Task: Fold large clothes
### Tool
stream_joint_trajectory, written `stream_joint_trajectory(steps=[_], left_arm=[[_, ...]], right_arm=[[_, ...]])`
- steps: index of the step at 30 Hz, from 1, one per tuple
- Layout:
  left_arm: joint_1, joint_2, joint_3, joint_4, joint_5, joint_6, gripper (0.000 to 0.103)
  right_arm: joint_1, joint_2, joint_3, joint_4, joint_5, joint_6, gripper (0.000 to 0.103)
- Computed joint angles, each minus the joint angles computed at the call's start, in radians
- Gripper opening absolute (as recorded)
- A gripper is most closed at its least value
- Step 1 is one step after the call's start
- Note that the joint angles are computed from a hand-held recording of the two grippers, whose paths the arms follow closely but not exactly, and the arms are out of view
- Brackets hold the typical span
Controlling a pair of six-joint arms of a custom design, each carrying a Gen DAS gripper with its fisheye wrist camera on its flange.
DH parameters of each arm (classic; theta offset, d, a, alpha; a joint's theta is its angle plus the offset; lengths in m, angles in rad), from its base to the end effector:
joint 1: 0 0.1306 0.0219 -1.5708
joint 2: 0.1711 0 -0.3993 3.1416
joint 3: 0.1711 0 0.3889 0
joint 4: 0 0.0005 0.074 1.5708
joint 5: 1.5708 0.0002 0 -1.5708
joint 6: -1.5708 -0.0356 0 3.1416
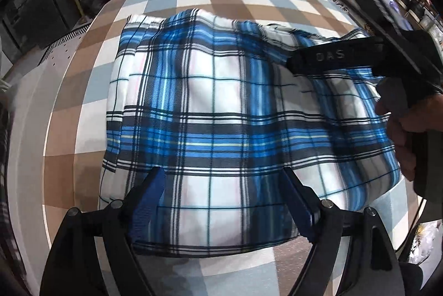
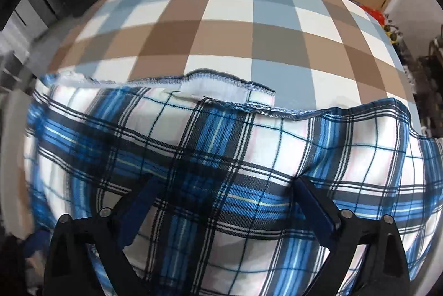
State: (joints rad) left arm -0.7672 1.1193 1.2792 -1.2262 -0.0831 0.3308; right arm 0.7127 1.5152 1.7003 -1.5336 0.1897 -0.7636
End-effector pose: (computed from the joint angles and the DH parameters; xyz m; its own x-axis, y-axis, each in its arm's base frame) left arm 0.2523 -0.2398 0.4803 -0.8113 0.3327 -0.4808 0.4222 0.9022 -0.0883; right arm 0.3633 0.3045 0.4925 -0.9554 0.0719 -0.2864 0.0692 0.9974 0.0196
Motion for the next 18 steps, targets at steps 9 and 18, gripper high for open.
stream_joint_trajectory(steps=[9,18], left_arm=[[-0.028,-0.009,0.006,0.031,-0.047,0.006,0.080],[-0.046,-0.002,0.006,0.079,-0.046,0.024,0.080]], right_arm=[[-0.125,-0.231,-0.149,0.090,-0.066,-0.009,0.093],[-0.313,-0.405,-0.376,0.038,-0.135,-0.035,0.090]])
